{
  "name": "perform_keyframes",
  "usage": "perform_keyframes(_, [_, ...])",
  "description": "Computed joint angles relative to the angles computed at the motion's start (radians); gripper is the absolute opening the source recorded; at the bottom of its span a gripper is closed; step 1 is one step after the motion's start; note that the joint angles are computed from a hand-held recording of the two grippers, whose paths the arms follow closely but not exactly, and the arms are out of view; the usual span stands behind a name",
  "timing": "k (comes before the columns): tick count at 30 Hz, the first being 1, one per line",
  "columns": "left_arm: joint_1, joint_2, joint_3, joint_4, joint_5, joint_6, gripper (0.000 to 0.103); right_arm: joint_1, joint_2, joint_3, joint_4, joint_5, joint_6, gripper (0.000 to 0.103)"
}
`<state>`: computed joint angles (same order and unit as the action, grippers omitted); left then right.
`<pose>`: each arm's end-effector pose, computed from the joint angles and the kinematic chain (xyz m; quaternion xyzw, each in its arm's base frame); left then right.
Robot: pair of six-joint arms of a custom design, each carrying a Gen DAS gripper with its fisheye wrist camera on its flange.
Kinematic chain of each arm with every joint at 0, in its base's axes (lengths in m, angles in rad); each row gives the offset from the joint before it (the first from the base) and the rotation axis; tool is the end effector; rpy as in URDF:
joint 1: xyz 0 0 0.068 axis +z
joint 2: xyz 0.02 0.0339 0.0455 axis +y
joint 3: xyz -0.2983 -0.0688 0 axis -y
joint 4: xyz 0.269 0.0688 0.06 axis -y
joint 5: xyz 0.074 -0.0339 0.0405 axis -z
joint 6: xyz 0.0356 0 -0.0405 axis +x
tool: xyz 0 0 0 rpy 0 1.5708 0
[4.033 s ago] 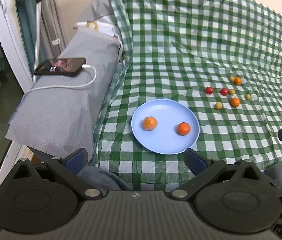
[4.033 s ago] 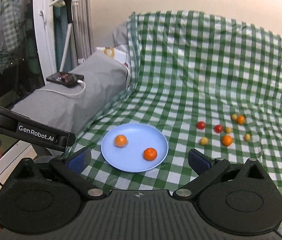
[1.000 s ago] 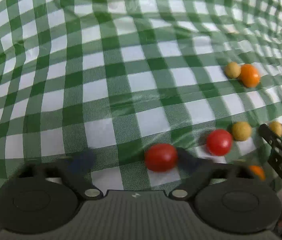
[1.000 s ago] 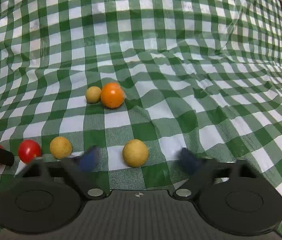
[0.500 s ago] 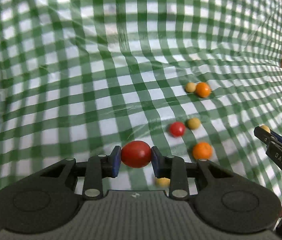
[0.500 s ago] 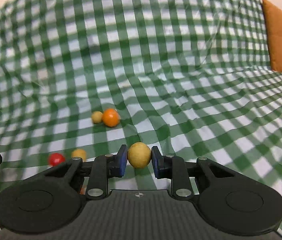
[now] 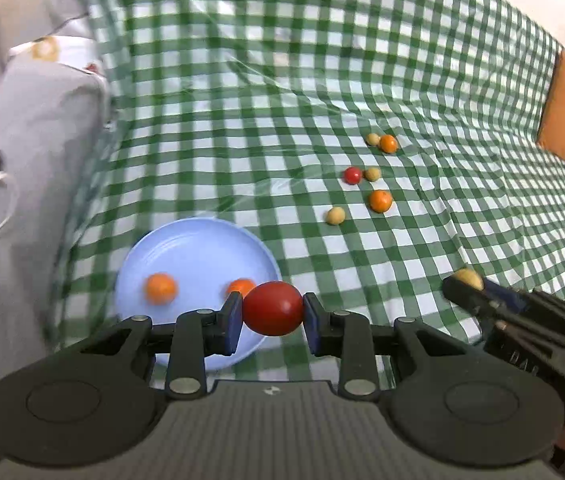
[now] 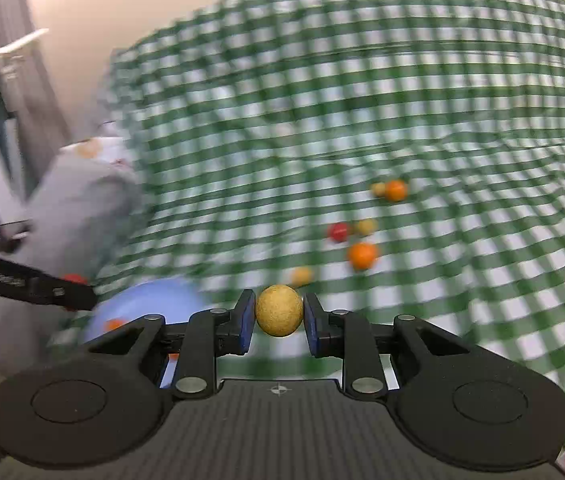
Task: Organize fruits
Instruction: 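Carry the red tomato and yellow fruit over the blue plate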
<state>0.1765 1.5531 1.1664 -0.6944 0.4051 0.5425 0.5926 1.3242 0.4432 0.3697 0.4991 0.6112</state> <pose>0.3339 0.0453 0.2717 0.2209 0.9256 -0.0992 0.2909 0.2222 0.1291 0.1820 0.1326 0.8350 0.1016 0.5243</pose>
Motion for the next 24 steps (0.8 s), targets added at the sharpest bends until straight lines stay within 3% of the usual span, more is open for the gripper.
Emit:
perform_keyframes(11, [0.324,-0.166,-0.017,-0.187,0.211,0.217,0.035,0.397,-0.114,0.106,-0.233,0.277,0.036,0.027])
perform_keyframes(18, [0.435,-0.174,-0.018,-0.248,0.241,0.293,0.035,0.51,-0.095,0.146,-0.309,0.35,0.095,0.027])
perform_keyframes(24, [0.475,-0.154,-0.01,-0.253,0.256,0.32,0.035,0.504,-0.061,0.179,-0.324,0.336,0.083,0.027])
